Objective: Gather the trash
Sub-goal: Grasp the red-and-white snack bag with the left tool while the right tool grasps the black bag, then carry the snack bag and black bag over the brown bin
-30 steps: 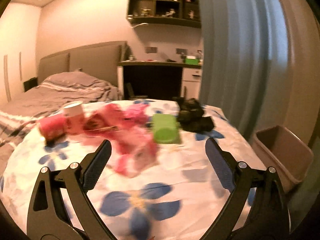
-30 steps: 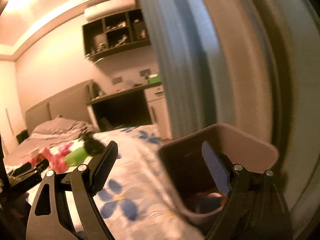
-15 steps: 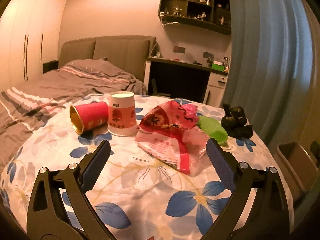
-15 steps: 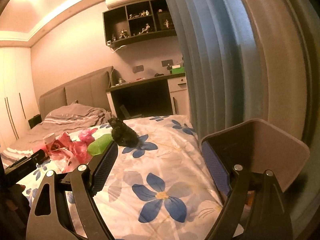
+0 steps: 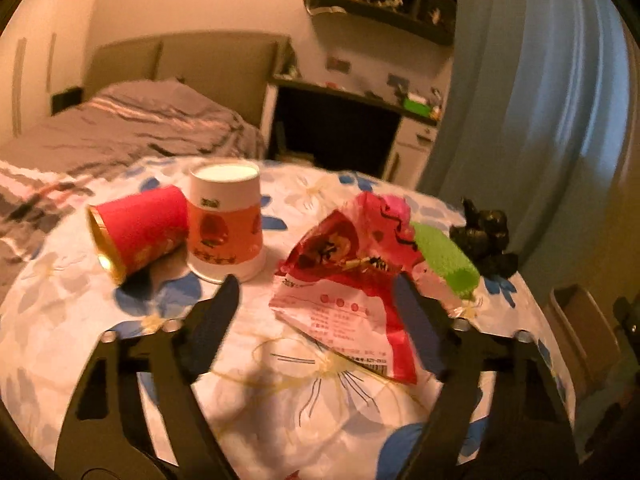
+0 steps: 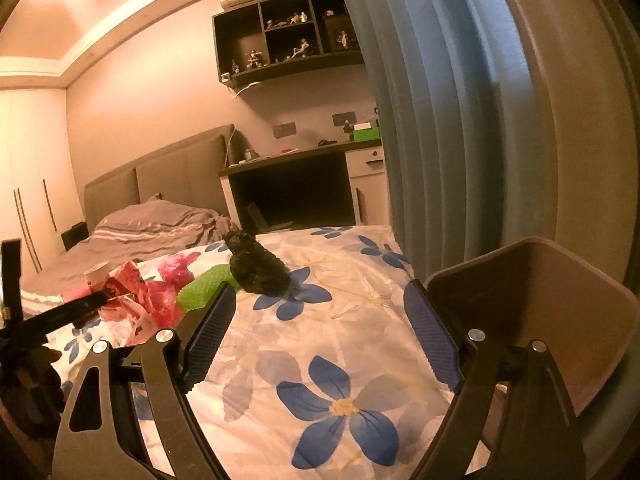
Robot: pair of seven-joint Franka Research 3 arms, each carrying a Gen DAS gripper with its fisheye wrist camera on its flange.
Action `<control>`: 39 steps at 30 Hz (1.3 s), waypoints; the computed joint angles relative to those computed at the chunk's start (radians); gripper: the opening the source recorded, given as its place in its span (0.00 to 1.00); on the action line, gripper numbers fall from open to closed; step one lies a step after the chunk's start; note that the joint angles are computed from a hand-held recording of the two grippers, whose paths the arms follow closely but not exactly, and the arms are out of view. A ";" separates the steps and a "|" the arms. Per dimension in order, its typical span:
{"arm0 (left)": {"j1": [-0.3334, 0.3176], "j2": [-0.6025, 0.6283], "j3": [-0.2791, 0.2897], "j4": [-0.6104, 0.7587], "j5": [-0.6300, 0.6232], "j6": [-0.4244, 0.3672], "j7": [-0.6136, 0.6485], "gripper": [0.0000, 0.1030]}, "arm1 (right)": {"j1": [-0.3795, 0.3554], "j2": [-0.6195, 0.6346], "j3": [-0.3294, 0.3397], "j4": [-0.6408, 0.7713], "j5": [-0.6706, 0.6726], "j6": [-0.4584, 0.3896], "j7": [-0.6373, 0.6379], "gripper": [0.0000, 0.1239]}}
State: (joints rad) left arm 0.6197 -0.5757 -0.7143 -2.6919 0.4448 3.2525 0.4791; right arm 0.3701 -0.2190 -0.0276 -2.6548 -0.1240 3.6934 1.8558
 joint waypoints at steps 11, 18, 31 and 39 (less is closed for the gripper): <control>-0.234 0.214 0.267 0.060 -0.002 0.017 0.224 0.45 | 0.001 0.094 0.039 0.123 -0.009 -0.046 -0.018 0.67; -0.431 0.272 0.453 0.070 -0.044 0.021 0.317 0.11 | -0.011 0.190 0.086 0.251 0.001 -0.088 -0.063 0.67; -0.208 0.112 0.186 -0.048 -0.253 0.143 0.364 0.04 | -0.272 0.355 0.313 0.500 -0.369 -0.285 0.225 0.51; -0.178 0.011 0.119 -0.110 -0.328 0.159 0.341 0.04 | -0.644 0.432 0.719 0.565 -0.428 -0.423 0.205 0.25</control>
